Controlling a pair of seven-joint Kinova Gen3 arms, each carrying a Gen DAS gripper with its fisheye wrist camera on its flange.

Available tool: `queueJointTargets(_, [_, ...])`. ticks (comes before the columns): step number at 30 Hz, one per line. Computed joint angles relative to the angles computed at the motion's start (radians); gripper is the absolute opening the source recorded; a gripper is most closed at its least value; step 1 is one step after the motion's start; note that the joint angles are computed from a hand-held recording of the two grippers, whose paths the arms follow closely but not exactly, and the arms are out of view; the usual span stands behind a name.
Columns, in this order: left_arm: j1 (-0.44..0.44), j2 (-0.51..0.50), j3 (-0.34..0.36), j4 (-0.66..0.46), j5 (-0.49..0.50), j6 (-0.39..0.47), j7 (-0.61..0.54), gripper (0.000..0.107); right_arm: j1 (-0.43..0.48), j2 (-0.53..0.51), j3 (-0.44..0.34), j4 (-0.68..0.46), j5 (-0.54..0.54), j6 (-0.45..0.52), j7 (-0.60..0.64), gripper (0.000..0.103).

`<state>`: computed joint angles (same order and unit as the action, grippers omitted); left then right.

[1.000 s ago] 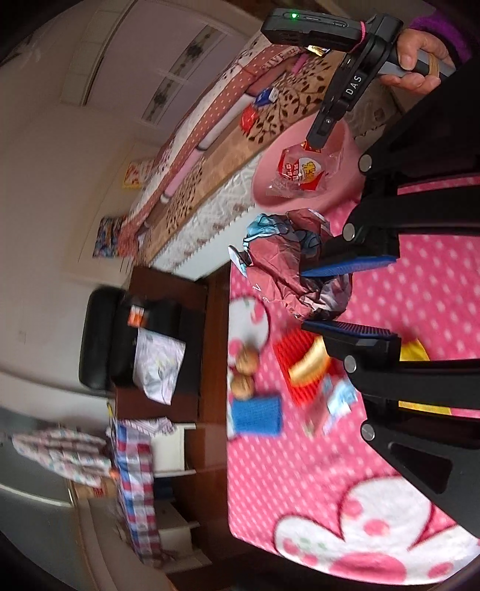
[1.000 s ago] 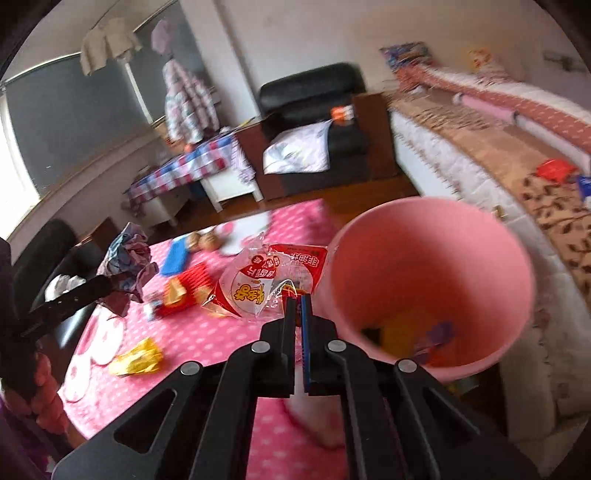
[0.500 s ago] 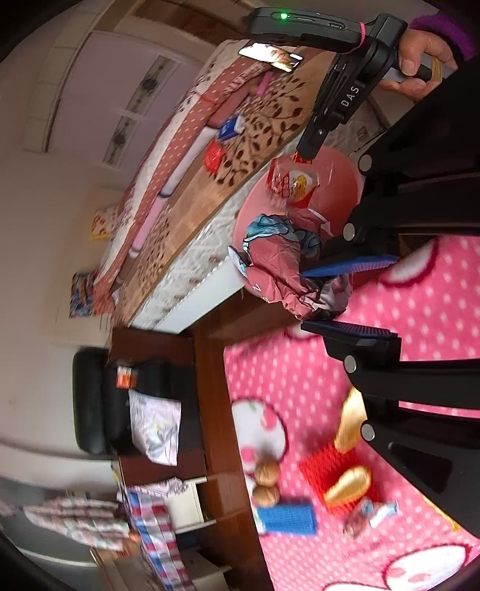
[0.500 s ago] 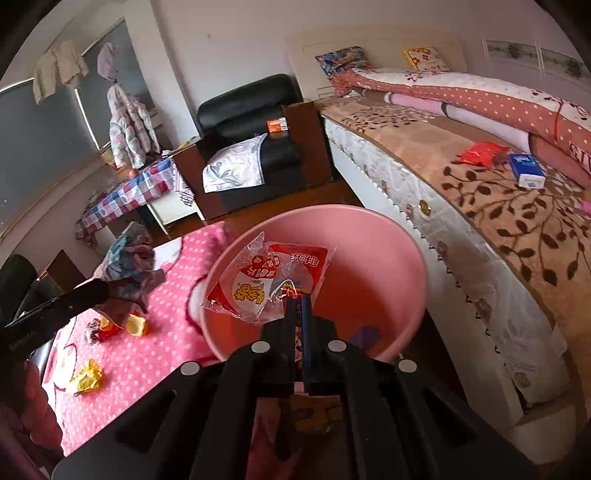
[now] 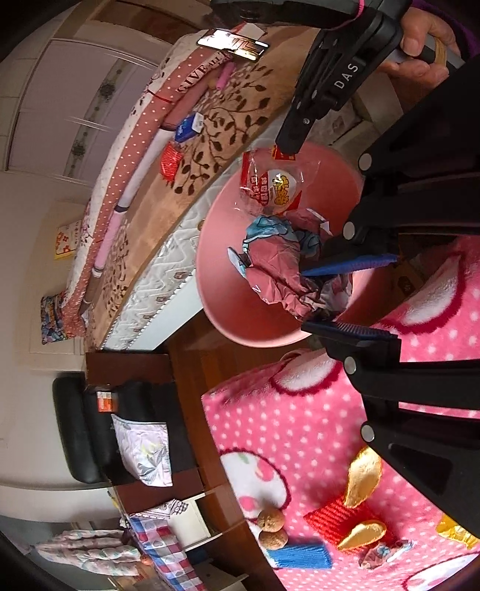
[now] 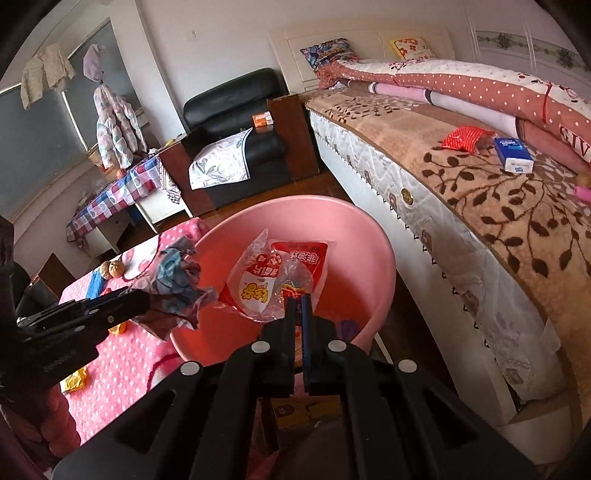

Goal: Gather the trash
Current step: 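Carry the pink wrapper and snack bag toward the pink bucket, then open the left gripper over the bucket while the right gripper releases the snack bag, then move both open grippers back over the trash on the table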

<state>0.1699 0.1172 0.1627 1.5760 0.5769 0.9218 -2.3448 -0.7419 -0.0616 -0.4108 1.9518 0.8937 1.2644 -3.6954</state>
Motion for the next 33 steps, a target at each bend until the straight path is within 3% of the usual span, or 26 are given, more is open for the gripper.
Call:
queueJointTargets(2, [0.009, 0.004, 0.002, -0.004, -0.017, -0.002, 0.016, 0.026, -0.001, -0.001, -0.001, 0.004, 0.005, -0.005, -0.002, 0.003])
queueJointTargets(7, [0.010, 0.006, 0.005, -0.002, -0.016, -0.004, 0.024, 0.043, 0.012, -0.011, 0.005, 0.013, 0.003, -0.031, 0.007, 0.004])
queueJointTargets(13, [-0.003, 0.000, 0.001, 0.002, 0.019, 0.005, 0.013, 0.044, 0.015, -0.012, -0.004, 0.016, 0.002, -0.032, -0.006, 0.019])
queueJointTargets(22, [-0.033, -0.030, -0.019, 0.026, 0.071, 0.016, -0.032, 0.051, -0.011, 0.010, -0.012, -0.022, 0.019, 0.002, 0.013, 0.019])
queueJointTargets(33, [-0.097, -0.080, -0.082, 0.065, 0.151, 0.045, -0.115, 0.052, -0.051, 0.046, 0.006, -0.068, 0.060, -0.056, 0.069, 0.019])
